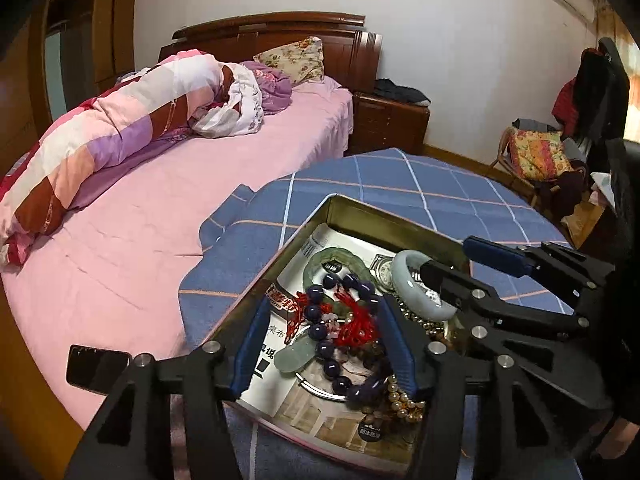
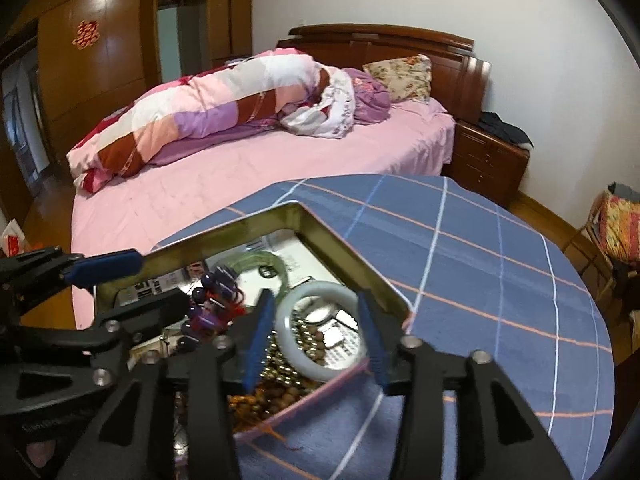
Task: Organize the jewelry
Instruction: 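Open both tools to drop the bracelet and bangle into the tin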
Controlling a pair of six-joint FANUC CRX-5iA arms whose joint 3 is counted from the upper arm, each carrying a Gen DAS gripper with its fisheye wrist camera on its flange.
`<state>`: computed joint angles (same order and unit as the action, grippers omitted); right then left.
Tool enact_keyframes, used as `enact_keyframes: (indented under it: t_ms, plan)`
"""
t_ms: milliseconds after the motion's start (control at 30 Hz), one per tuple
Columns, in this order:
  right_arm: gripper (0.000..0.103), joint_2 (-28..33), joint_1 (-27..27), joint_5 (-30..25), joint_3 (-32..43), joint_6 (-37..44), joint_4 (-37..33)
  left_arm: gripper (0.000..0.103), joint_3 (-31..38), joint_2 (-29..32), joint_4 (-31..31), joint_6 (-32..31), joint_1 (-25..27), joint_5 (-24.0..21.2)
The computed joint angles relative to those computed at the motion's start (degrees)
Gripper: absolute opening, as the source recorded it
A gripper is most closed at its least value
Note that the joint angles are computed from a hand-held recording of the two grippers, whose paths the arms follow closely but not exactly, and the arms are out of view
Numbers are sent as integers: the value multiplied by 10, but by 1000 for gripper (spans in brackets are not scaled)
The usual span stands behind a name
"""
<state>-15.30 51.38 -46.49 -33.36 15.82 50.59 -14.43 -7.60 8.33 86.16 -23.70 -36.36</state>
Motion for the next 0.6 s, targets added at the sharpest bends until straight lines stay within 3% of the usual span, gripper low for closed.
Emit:
enact_keyframes:
  t_ms: [467,600]
  plan:
    - [75,-69,36,-56,-32,-81,52,68,5,-31,-30,35,-6,12]
    - [75,-71,41,-61,-32,-87,62,71,4,-41,-44,51,-4,20]
